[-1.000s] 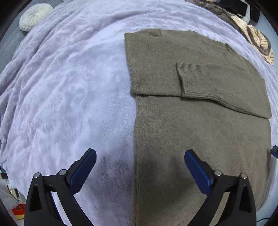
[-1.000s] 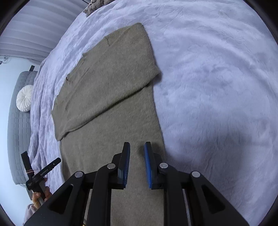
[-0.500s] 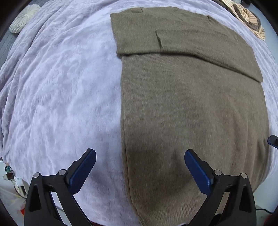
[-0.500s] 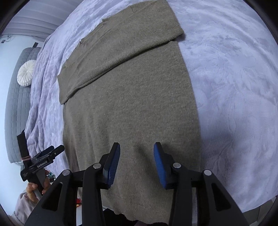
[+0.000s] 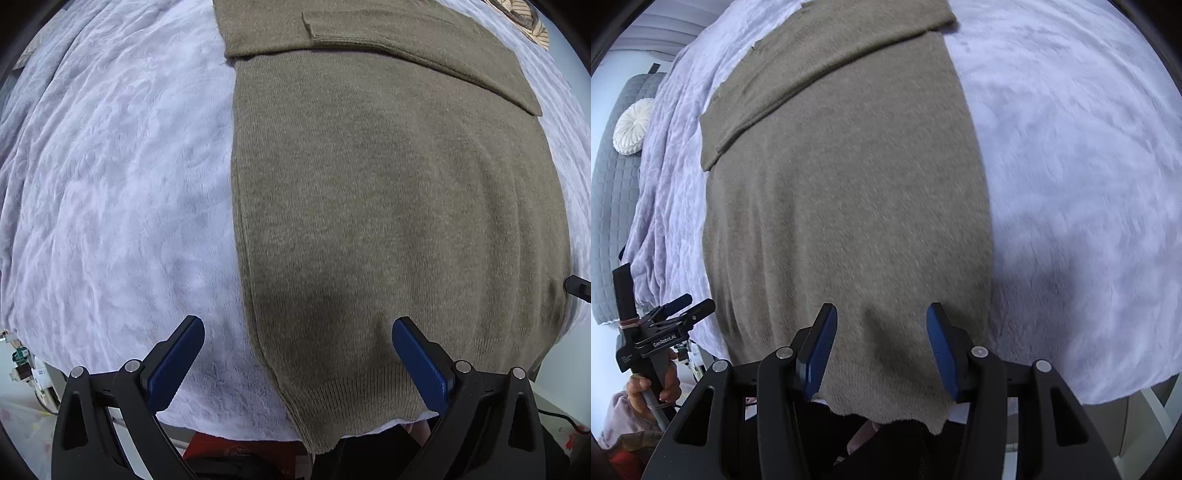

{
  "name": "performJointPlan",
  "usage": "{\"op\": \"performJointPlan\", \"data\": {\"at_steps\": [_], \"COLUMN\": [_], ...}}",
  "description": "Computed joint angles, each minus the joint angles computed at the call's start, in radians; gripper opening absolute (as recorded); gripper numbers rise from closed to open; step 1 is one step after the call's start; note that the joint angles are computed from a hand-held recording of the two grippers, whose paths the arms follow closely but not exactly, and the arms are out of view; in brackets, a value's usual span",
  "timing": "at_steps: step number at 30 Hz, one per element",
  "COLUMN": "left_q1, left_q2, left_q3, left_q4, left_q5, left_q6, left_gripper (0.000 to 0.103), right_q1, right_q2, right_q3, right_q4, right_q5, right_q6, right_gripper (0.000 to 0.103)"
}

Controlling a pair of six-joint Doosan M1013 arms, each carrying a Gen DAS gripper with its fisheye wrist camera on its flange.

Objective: Fold small clothes

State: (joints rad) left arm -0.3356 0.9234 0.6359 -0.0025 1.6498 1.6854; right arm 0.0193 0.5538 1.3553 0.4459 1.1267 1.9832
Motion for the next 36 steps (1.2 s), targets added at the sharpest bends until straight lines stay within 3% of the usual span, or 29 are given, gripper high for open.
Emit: {"op": "performJointPlan", "data": {"at_steps": [10,14,22,29,31,32,34,35,36], "left_q1": [0.004,0.022,0.047,0.046,0.047,0.046,0.049,0.056,0.065], "left_q2": [-0.041,-0.045,-0.069,-0.082,-0.08,-0.073,-0.068,-0.06,-0.052], "left_q3": [0.097,0.121,0.206,0.268,0.27,0.26,0.252,0.235,0.22], "left_q4": [-0.008,-0.091,-0.241,-0.235,-0.244,-0.236,-0.238,-0.264,-0.291], "left_q5": [-0.006,0.021,0.086,0.048,0.033,0.039,0.05,0.064,0.081], "left_q6": [0.009,0.026,0.094,0.073,0.062,0.06,0.068,0.072,0.073], "left_gripper": [0.102,0.102,0.102,0.101,0.081,0.061,0.035,0.016,0.013], "right_q1": [-0.008,-0.006,-0.033,-0.039,-0.042,-0.042,-0.04,-0.039,-0.039], "right_q2": [-0.02,-0.032,-0.06,-0.071,-0.066,-0.061,-0.048,-0.046,-0.045], "right_q3": [0.042,0.06,0.143,0.188,0.195,0.195,0.195,0.198,0.201], "right_q4": [0.007,0.021,0.149,0.236,0.295,0.322,0.358,0.378,0.396], "right_q5": [-0.012,-0.027,-0.023,-0.062,-0.057,-0.055,-0.052,-0.058,-0.063], "right_q6": [0.01,-0.023,-0.096,-0.138,-0.191,-0.204,-0.197,-0.195,-0.196], "right_gripper": [0.054,0.054,0.054,0.054,0.054,0.054,0.054,0.051,0.026]}}
